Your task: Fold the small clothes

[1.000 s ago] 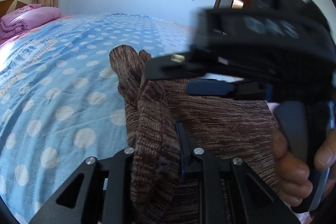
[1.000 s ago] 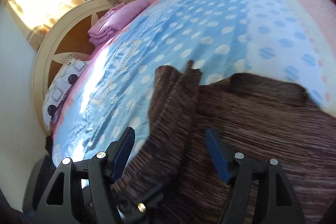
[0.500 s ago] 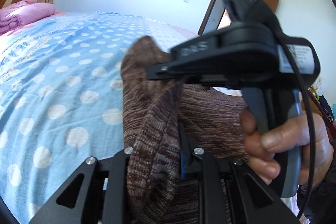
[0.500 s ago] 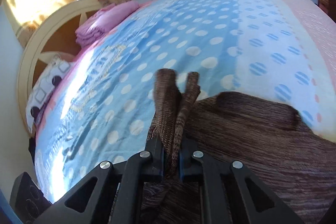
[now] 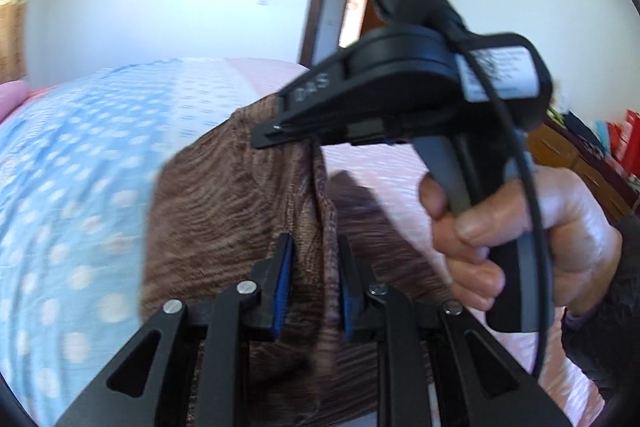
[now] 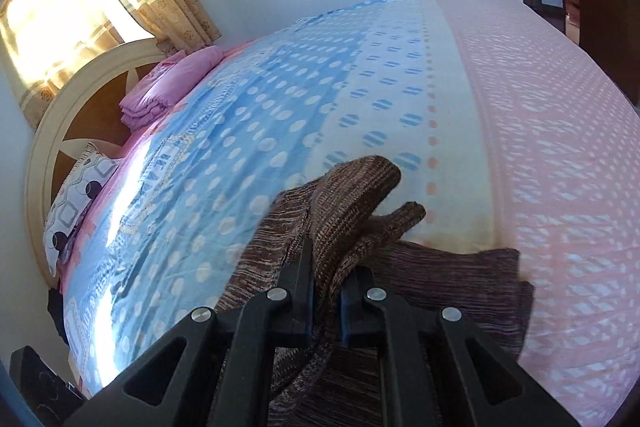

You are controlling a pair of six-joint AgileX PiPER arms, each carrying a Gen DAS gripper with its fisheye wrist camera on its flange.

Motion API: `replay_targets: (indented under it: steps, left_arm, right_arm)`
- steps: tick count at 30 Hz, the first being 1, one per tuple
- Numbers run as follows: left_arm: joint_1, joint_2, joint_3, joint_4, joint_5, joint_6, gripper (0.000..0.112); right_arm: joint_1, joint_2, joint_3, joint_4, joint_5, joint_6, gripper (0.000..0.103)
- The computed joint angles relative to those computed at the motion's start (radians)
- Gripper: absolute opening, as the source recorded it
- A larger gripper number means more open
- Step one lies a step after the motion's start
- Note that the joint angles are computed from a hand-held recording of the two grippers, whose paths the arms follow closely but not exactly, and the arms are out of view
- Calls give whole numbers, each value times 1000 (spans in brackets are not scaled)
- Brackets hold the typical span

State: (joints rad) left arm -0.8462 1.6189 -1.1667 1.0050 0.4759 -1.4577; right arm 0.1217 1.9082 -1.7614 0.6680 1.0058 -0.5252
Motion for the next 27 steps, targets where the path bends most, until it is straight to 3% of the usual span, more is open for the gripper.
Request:
replay_targets:
  steps: [10, 12, 16, 19, 20, 24, 27]
  left_arm:
    - [-44, 300, -325, -361, 42, 379, 22]
    - [-39, 304, -317, -393, 56, 407, 26]
    - [-42, 215, -240, -487, -1, 518, 63]
    - [-66, 59, -63, -364, -32, 390, 71]
    - [-67, 0, 4, -316, -48, 328, 77]
    - [-6, -171, 221, -151, -76, 90, 83]
    - [-17, -213, 286, -132, 1, -13, 83]
  right_arm:
    - [-188, 70, 112, 18, -8, -124, 9]
    - [-200, 79, 138, 22, -13, -114, 17]
    - [-258, 17, 228, 47, -51, -75, 30]
    - [-275, -186, 431, -62, -221, -57, 33]
    - [-300, -271, 507, -37, -231, -107, 33]
    - [-459, -469, 723, 220, -20, -326, 44]
    - [-466, -603, 865, 243, -11, -365, 45]
